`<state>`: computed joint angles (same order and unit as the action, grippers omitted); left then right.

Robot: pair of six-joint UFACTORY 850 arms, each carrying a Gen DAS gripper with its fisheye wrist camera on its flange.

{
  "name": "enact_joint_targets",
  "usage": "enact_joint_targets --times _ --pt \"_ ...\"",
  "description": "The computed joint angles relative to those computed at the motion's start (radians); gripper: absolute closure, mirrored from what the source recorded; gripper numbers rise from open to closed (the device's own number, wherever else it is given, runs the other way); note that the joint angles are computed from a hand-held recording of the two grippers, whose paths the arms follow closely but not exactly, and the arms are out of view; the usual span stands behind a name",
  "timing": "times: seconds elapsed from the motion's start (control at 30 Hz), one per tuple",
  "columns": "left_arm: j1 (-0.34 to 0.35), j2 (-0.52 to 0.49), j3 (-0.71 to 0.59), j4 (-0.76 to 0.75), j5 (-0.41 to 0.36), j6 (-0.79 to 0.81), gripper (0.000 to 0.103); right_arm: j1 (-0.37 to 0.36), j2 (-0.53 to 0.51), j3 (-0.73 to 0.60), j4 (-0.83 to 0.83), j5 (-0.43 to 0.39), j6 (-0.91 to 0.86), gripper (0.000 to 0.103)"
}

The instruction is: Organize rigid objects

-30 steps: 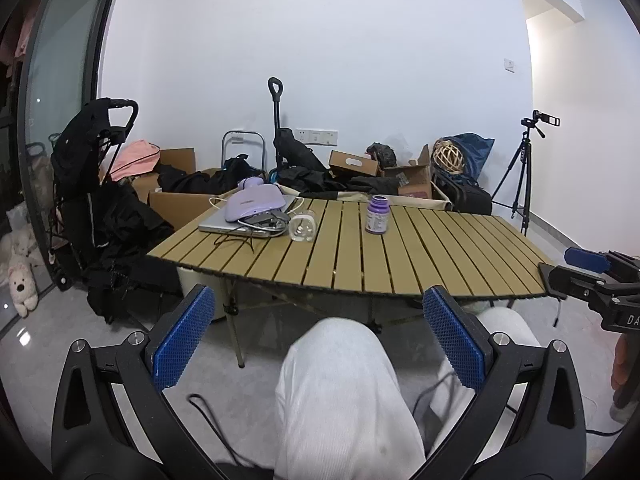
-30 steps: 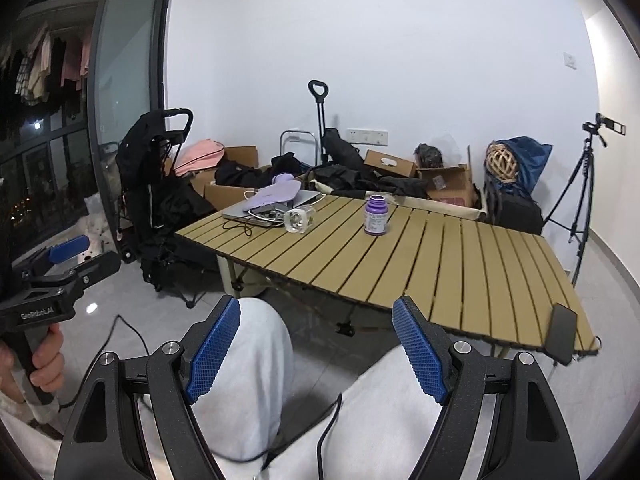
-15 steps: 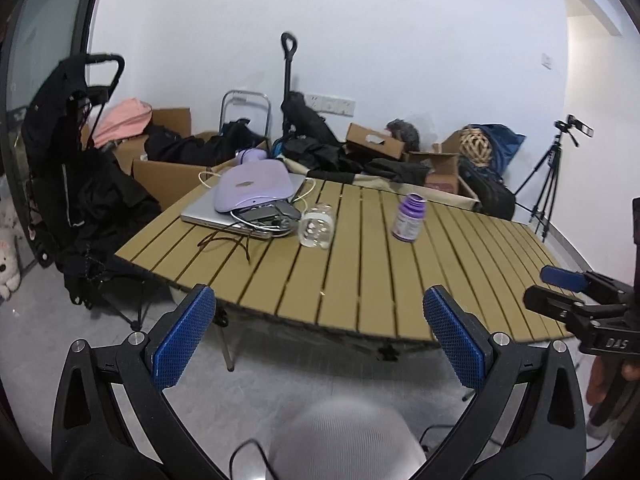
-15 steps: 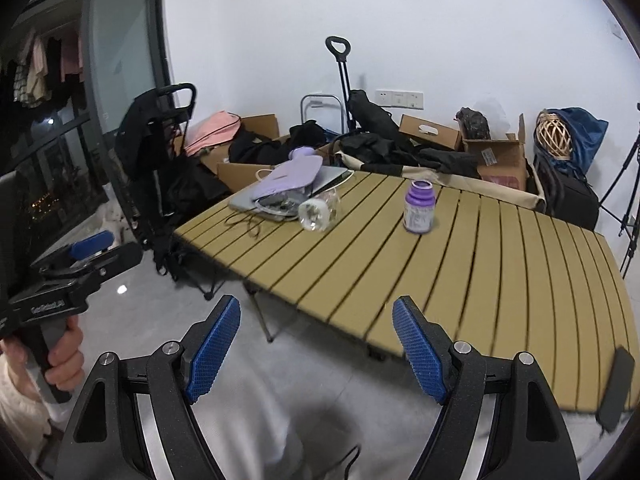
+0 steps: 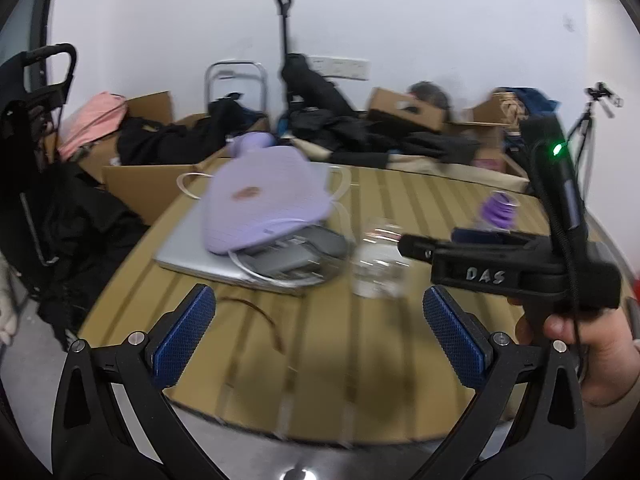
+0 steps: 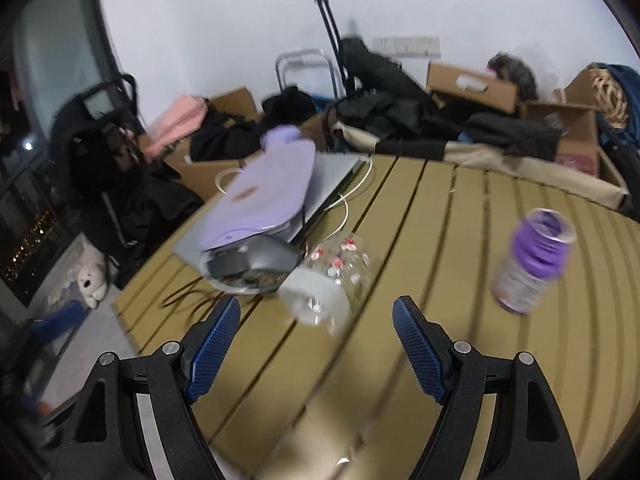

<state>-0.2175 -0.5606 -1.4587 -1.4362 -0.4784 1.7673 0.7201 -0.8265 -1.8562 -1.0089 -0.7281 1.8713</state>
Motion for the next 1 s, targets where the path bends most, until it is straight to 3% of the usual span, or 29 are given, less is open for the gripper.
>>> enact_joint_targets --times 0.17,0.33,0.47,0.6,0.7,0.83,0.93,1.0 --pt "-0.010 -0.109 -0.150 0.122 0.023 -0.150 0.000 -0.061 -0.122 -0.139 0.137 0.029 -0.145 0.020" --pt "-0.033 -0.160 -0.213 0.157 0.057 -0.192 0.000 -0.078 -0.164 -0.172 0.209 0.030 -0.190 0.020" --pt "-0.043 -0.176 -0.241 0.234 0.029 -0.316 0.000 -0.077 -0.105 -0.063 0.146 0.096 -0.158 0.028" --pt "-0.075 -0.185 -0.255 0.338 -0.015 -0.431 0.000 -0.066 0.037 0.172 -0.003 0.217 -0.087 0.029" --pt "-0.104 -0.210 -0.284 0.419 -0.077 -0.511 0.000 -0.050 0.116 0.298 -0.028 0.285 -0.130 0.028" --pt "-0.159 -0.260 -0.350 0.518 -0.178 -0.649 0.004 -0.011 0.155 0.370 -0.164 0.255 -0.125 0.025" --pt "-0.199 -0.291 -0.385 0.558 -0.239 -0.682 0.016 -0.009 0.169 0.402 -0.214 0.267 -0.097 0.024" --pt "-0.230 -0.303 -0.391 0.644 -0.206 -0.751 0.038 0.001 0.169 0.403 -0.212 0.227 -0.120 0.024"
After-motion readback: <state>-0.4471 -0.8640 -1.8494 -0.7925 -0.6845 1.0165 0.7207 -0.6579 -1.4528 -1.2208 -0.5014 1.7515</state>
